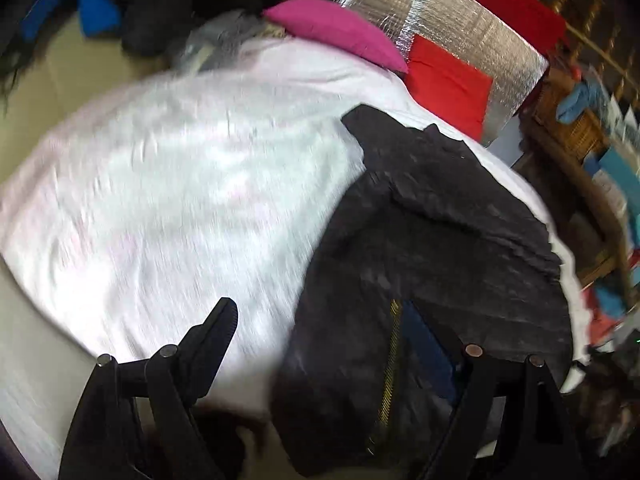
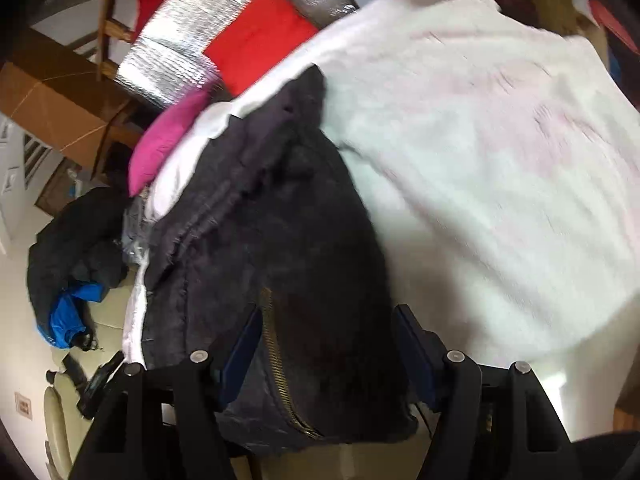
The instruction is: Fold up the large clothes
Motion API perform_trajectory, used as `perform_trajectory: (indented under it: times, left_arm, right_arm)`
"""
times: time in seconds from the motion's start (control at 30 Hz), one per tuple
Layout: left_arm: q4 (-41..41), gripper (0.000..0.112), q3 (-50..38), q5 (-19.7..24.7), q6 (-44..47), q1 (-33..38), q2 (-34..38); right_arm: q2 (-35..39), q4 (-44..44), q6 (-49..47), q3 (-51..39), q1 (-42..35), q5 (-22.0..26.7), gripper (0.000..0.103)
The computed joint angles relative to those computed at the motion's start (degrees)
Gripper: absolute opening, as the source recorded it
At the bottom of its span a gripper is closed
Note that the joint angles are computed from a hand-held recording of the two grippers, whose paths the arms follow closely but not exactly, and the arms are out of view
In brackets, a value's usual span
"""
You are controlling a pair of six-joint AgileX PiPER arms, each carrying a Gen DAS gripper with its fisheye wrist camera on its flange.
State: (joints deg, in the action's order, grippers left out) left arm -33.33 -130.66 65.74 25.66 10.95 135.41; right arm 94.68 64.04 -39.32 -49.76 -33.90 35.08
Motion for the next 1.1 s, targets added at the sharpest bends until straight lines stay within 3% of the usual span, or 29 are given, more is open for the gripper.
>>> perform_trajectory:
  times: [0.1, 0.2, 0.23, 0.27, 0.33, 0.4, 0.5, 0.6, 0.63, 0.7, 0.8, 0.87, 0.93, 0.97, 1.07, 1.1]
  left_arm:
    - [1.8, 0.082, 8.8, -3.5, 1.3, -0.9, -3.8]
    - [5.1, 0.061, 11.7, -4.3, -0.3, -2.2, -4.7]
    - [5.7, 0.051, 11.7, -3.9, -0.6, -2.5, -4.4]
    - [6.5, 0.048, 11.0, -3.0, -1.0, -2.9, -3.7]
    - [7.3, 0.048, 11.0, -2.9, -1.2, -3.3, -3.2]
    - [7.9, 0.049, 10.4, -3.0, -1.5, -3.7, -2.6]
    - [8.5, 0.067, 8.5, -1.3, -2.0, -4.2, -1.2]
    - [7.8, 0.065, 9.1, -1.4, -0.9, -4.6, -1.1]
    - [6.1, 0.052, 9.8, -1.4, 0.4, -4.3, -1.5]
    - [2.8, 0.038, 10.4, -1.1, 2.7, -3.7, -1.9]
    - [1.5, 0.038, 10.7, -1.1, 3.7, -3.7, -1.9]
    - [1.5, 0.039, 10.9, -0.8, 4.2, -3.8, -2.0]
    - [1.0, 0.063, 10.2, 0.6, 4.8, -4.3, -1.5]
    - [0.8, 0.066, 10.6, 1.0, 5.8, -4.8, -1.7]
    - [3.3, 0.066, 15.7, -3.0, 9.6, -7.0, -4.6]
    - [3.2, 0.061, 15.2, -3.1, 10.3, -7.1, -4.4]
  right_arm:
    - [1.4, -5.7, 7.8, -0.2, 2.7, -3.9, 0.071]
    - [1.6, -8.0, 10.8, 1.1, 7.2, -7.7, 0.072]
    - [0.8, -7.0, 9.5, 1.9, 8.2, -8.6, 0.072]
    - [0.1, -4.2, 5.9, 2.5, 8.6, -7.4, 0.072]
    - [-1.9, -1.9, 2.3, 3.7, 9.3, -7.7, 0.072]
    - [-1.7, -7.3, 6.7, 2.9, 9.9, -8.3, 0.072]
    - [1.8, -8.8, 8.8, 1.6, 7.6, -4.3, 0.072]
    - [1.4, -9.1, 5.9, 1.7, 8.6, -3.2, 0.072]
    - [1.1, -6.5, 1.9, 2.2, 8.5, -2.2, 0.072]
    - [0.1, -0.8, -5.3, 3.3, 7.9, 0.1, 0.072]
    - [1.8, -5.2, -0.6, 2.4, 8.3, -1.9, 0.072]
    - [4.7, -6.1, 1.8, 1.4, 7.5, -0.4, 0.072]
    - [3.8, -6.5, 1.2, 1.7, 8.7, -0.8, 0.072]
    - [3.1, -7.4, 0.9, 1.8, 9.8, -1.1, 0.072]
    - [3.4, -16.9, 9.2, 1.0, 13.8, -4.1, 0.072]
    - [3.9, -18.3, 10.5, 1.0, 14.3, -3.9, 0.072]
